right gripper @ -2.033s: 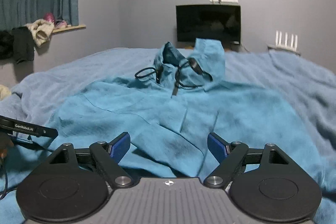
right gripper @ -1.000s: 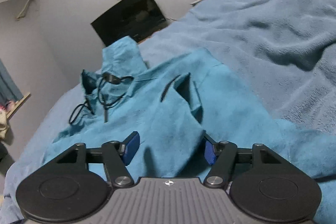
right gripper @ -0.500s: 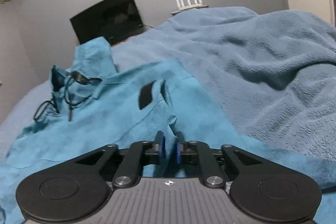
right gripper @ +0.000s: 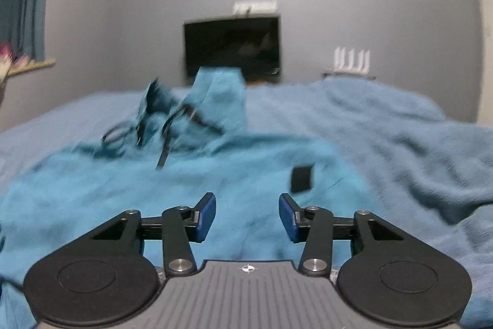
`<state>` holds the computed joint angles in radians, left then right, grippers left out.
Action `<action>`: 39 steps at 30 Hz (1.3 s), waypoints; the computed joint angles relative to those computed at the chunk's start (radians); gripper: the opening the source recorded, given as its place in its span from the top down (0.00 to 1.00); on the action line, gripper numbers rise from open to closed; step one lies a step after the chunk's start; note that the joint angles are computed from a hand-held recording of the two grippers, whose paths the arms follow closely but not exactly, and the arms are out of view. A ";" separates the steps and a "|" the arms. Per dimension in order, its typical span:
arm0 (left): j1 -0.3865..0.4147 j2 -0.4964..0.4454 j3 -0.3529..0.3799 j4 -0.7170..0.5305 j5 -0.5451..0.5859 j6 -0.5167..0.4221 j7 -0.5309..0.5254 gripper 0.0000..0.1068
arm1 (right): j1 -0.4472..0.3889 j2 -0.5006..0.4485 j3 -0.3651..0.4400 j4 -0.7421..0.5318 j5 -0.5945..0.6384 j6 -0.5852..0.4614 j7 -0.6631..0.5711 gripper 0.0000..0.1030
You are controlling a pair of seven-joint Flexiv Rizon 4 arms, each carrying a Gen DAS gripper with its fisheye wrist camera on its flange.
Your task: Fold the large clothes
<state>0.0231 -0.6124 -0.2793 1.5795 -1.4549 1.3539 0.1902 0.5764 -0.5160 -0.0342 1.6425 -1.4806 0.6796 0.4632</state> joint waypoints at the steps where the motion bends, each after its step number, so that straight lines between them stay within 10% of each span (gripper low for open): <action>1: -0.010 -0.014 0.053 0.000 0.155 -0.048 -0.152 0.23 | -0.010 -0.010 0.010 -0.009 0.041 0.014 -0.034 0.55; 4: -0.023 -0.045 0.117 -0.019 0.353 -0.092 -0.347 0.22 | -0.024 -0.035 0.036 -0.032 0.231 0.010 -0.135 0.56; 18: 0.094 -0.052 -0.045 0.034 0.512 0.058 -0.394 0.10 | 0.029 -0.046 -0.013 -0.014 0.283 -0.024 -0.175 0.32; 25: 0.065 0.037 0.087 0.087 0.683 -0.005 -0.641 0.07 | 0.029 0.021 0.034 0.041 0.329 -0.027 -0.130 0.27; 36: 0.237 0.347 0.019 0.234 0.191 -0.176 -0.403 0.07 | 0.007 0.399 0.200 0.270 0.220 -0.043 -0.021 0.09; 39: 0.274 0.380 0.101 0.190 0.314 -0.389 -0.467 0.06 | 0.008 0.515 0.289 0.331 0.270 -0.160 -0.066 0.06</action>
<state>0.2974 -0.2322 -0.1787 1.7690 -1.1404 0.9654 -0.2771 0.5843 -0.0015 0.2544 1.9737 -1.2103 0.5200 0.3975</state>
